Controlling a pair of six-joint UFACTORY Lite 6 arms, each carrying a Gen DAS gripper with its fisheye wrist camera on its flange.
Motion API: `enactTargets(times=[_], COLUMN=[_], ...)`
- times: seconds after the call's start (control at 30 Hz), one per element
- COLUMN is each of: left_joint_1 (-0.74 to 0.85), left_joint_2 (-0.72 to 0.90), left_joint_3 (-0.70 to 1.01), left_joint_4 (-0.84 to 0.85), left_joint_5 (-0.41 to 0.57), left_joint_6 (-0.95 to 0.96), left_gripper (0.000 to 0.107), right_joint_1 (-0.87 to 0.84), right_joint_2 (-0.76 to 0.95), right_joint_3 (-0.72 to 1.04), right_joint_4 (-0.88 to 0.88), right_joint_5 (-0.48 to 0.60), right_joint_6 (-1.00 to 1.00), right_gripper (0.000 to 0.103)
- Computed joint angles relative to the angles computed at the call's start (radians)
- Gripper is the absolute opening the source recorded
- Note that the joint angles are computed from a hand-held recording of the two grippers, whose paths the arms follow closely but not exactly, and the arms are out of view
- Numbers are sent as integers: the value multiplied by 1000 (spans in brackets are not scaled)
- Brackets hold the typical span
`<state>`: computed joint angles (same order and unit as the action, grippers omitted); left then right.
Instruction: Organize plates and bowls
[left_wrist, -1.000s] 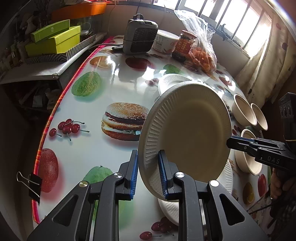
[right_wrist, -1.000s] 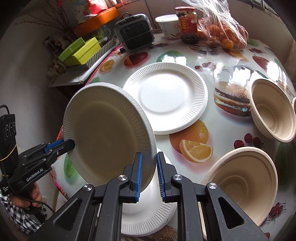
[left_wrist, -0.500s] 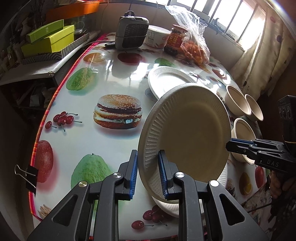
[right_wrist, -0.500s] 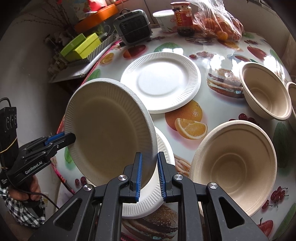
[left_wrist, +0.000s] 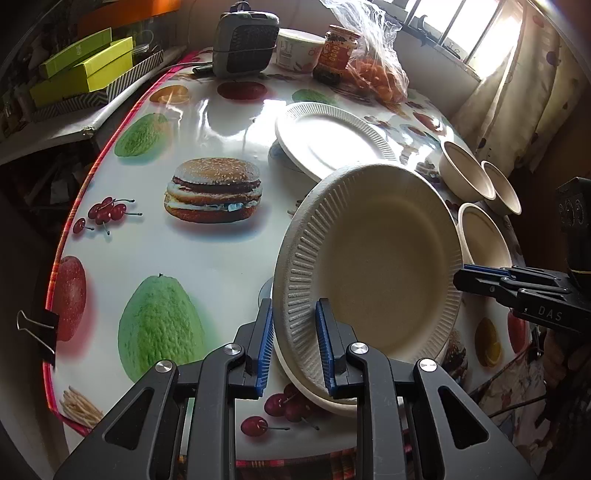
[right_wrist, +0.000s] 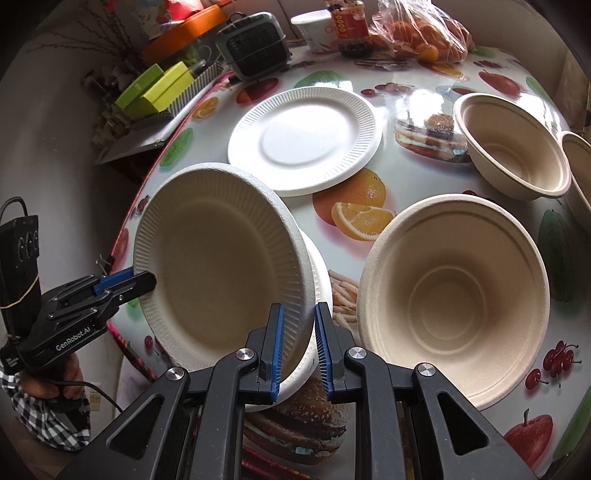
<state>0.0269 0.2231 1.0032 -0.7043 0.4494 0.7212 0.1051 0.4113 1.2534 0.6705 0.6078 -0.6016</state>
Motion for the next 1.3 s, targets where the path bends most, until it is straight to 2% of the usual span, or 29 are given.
enactTargets(times=[0.4,0.67,0.87,1.3], left_joint_1=[7,-5,-9,-21], left_joint_2=[-18,10,31,69], left_joint_3=[0,5,7,21], left_joint_4=[-10,39,46,53], left_joint_5=[74,54,44,36], left_joint_6=[-16,-70,-67,-65], left_gripper=[23,23,24,26], right_joint_1=[-18,9,50,66], right_joint_2=[-51,-28,-29,-15], right_joint_3=[-38,-32,-41,-56], right_joint_4=[-2,-40,-154,-212], right_joint_5=[6,-13,-64,-113], right_joint_6=[-7,21,100,143], right_gripper=[18,18,18,19])
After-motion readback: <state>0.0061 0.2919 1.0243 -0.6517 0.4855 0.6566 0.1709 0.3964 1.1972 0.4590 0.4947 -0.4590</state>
